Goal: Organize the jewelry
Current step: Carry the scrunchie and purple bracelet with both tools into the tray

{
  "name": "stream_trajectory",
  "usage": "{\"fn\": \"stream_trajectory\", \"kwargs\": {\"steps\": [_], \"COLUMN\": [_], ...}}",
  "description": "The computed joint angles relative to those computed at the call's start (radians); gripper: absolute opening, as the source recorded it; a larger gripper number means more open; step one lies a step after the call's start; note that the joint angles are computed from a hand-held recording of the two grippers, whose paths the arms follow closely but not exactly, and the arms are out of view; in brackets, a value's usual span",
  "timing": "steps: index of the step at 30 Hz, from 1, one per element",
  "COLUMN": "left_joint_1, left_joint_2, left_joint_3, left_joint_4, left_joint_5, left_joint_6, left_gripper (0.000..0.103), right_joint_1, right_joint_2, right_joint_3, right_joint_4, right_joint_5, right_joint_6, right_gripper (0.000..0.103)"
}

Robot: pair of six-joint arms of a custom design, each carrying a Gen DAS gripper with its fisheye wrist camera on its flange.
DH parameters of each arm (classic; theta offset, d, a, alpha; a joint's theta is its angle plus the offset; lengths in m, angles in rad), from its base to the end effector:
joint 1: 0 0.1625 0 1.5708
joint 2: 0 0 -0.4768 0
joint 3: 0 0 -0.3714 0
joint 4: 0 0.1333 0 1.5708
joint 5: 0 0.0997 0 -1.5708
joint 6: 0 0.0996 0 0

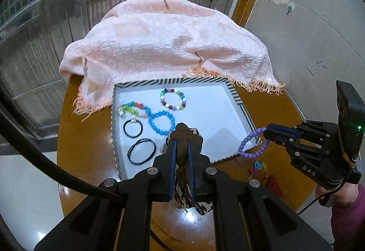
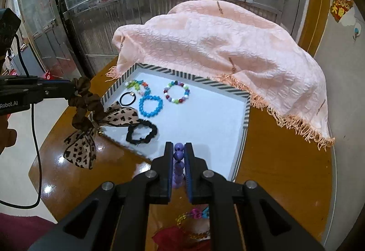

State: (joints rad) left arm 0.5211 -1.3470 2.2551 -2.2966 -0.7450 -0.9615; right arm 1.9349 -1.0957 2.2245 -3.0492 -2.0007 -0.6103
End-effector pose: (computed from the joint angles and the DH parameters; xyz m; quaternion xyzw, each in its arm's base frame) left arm -0.2616 -0.3883 0.2501 0.0767 0.9097 -0.2928 0.2844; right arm 0.2644 -0.4361 0.1999 0.4176 -0.8675 0.1428 0.2293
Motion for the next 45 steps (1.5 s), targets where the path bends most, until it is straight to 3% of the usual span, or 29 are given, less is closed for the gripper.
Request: {"fn": "stream_trajectory", "kwargs": {"steps": [18,29,36,45], "left_joint_1": [0.109,0.224,0.292,0.32], "left_joint_2": [0.188,0.328,0.33,0.279], "left_joint_3": [-0.139,-0.204,-0.181,-0.132], "left_joint_4": [-0.163,-0.312,-0.267,-0.206], "left_joint_5": [-0.014,-0.087,-0.096,-0.084], "left_joint_6": [0.182,0.253,0.158,0.068], "left_gripper": [0.011,0.011,0.011,0.011], "right_joint_1": [-0.05,-0.093,-0.101,-0.086], "right_joint_2": [0.061,0.133,0.215,0.331], "right_joint_3": [-0.13,-0.246,-0.341,-0.471], "right_joint_4": [0.046,0.105,0.173,0.252], "right_joint_5": [-0.029,-0.026,0.008,0.085], "right_joint_6": [-0.016,-0.012,0.006,0.036], "right_gripper": [0.009,0.009,0.009,0.009]}}
